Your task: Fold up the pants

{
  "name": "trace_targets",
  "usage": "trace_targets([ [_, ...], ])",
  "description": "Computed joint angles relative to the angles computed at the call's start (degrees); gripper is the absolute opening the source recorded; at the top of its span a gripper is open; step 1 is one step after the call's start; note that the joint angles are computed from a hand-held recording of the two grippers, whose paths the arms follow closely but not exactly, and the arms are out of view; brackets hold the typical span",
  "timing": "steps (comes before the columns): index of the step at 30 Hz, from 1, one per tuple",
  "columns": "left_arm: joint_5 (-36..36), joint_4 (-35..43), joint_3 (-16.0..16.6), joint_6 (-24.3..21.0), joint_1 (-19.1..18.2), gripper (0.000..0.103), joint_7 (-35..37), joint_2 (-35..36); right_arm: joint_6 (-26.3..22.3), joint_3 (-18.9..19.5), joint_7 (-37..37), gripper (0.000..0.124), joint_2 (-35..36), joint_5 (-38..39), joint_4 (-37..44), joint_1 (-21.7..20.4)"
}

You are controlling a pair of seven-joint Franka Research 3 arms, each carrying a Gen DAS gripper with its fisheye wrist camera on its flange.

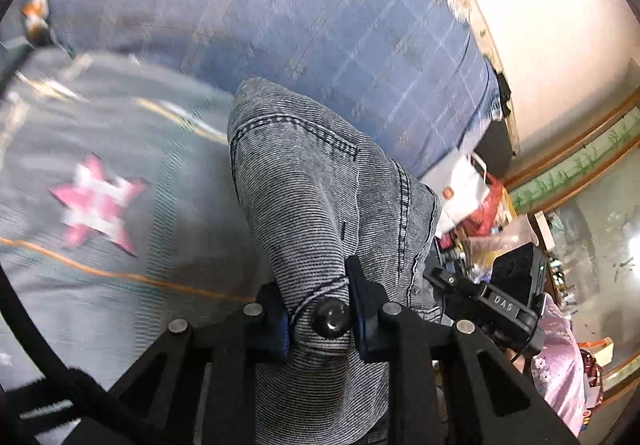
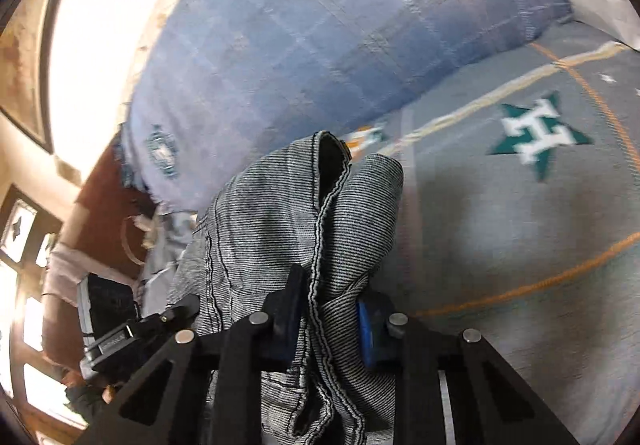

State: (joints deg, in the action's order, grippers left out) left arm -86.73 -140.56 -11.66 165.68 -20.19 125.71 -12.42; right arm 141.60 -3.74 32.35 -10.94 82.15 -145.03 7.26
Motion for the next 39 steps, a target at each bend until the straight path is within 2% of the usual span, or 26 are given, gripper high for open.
trace_targets([
  [3, 6.66, -2.82, 0.71, 2.67, 0.83, 0.024, -6.56, -4.49, -0.3, 1.64, 1.77, 0.025, -0.63, 0.43, 1.78, 1.95],
  [6, 8.92, -4.66, 3.82, 3.56, 0.51, 0.024, -7.88, -6.89, 0.0, 2.91, 2.31, 0.025, 1.06, 1.13, 5.03, 3.97],
  [10, 12.89, -2.71, 7.22, 4.11, 0.66, 0.024, -9.7, -3.37, 0.95, 4.19, 2.15, 0.025, 6.23, 1.77, 10.55, 5.59],
  [12, 9.9, -0.6, 7.95, 4.06, 0.2, 0.024, -6.02, 0.37, 1.63, 4.76, 0.46, 0.025, 9.14, 3.44, 12.38, 5.84],
  [13, 6.76, 0.18, 8.05, 3.62, 0.4, 0.024, -2.85, 2.25, 1.63, 4.87, -1.55, 0.025, 11.0, 5.13, 13.13, 5.69],
  [14, 0.29, 1.37, 7.03, 2.76, 1.72, 0.024, 2.78, 4.99, 1.09, 4.98, -3.13, 0.025, 12.93, 6.89, 13.9, 5.37],
  [15, -2.15, 2.0, 7.8, 2.19, 1.13, 0.024, 4.82, 6.6, 0.11, 4.93, -3.41, 0.025, 14.66, 7.47, 14.28, 4.75],
  [16, -0.58, 2.77, 7.08, 2.25, 1.7, 0.025, 3.06, 8.94, 0.02, 4.98, -1.26, 0.025, 16.82, 5.97, 14.93, 4.21],
  [18, 11.53, 4.48, 5.08, 5.14, 2.61, 0.025, -9.22, 14.85, 3.1, 5.87, 4.49, 0.025, 20.84, -0.03, 17.64, 4.35],
  [20, 15.26, 4.87, 3.5, 8.08, 3.21, 0.032, -13.47, 16.65, 6.52, 6.78, 10.0, 0.025, 23.79, -5.29, 19.47, 4.58],
  [21, 18.09, 4.56, 2.97, 9.05, 3.5, 0.035, -15.91, 16.67, 6.39, 7.38, 10.18, 0.025, 24.3, -4.88, 19.9, 3.89],
  [23, 21.03, 4.13, 1.93, 9.24, 4.61, 0.052, -18.28, 16.51, 6.91, 8.14, 11.34, 0.029, 24.51, -5.27, 20.2, 3.12],
  [25, 24.5, 3.19, 1.14, 9.31, 5.73, 0.06, -22.23, 16.14, 6.73, 8.58, 12.2, 0.036, 24.63, -5.7, 20.01, 2.44],
  [27, 17.86, 3.02, -0.65, 7.68, 7.93, 0.06, -17.35, 14.94, 4.38, 8.63, 11.86, 0.039, 24.07, -4.61, 19.4, 1.01],
  [29, 14.89, 1.89, -1.33, 7.16, 8.44, 0.062, -14.7, 12.77, 4.64, 8.53, 9.97, 0.044, 21.62, -2.58, 17.49, 0.42],
  [30, 15.38, 1.22, -1.34, 7.5, 8.23, 0.063, -14.9, 11.95, 5.72, 8.49, 7.67, 0.05, 19.97, -0.43, 16.27, 0.41],
  [31, 17.42, -0.08, -1.46, 8.54, 7.78, 0.066, -16.46, 10.69, 7.44, 8.39, 4.74, 0.069, 17.73, 2.49, 14.75, 0.6],
  [32, 19.2, -1.08, -1.38, 9.3, 7.26, 0.066, -17.98, 9.81, 8.41, 8.11, 2.56, 0.079, 16.05, 4.86, 13.5, 0.88],
  [33, 21.64, -2.48, -1.34, 10.07, 6.67, 0.066, -20.21, 8.63, 9.02, 7.76, -0.77, 0.08, 13.5, 8.53, 11.54, 1.12],
  [35, 20.56, -4.28, -0.42, 10.49, 4.58, 0.066, -19.91, 6.87, 4.82, 6.27, -5.25, 0.08, 9.56, 11.7, 8.15, 1.28],
  [37, 17.71, -4.94, 0.9, 10.85, 2.36, 0.066, -17.94, 6.48, -2.55, 4.53, -8.92, 0.08, 7.69, 13.19, 5.93, 1.17],
  [39, 19.21, -5.74, 1.03, 12.09, 1.34, 0.067, -19.52, 6.62, -7.6, 3.71, -9.98, 0.08, 6.99, 12.71, 5.05, 1.33],
])
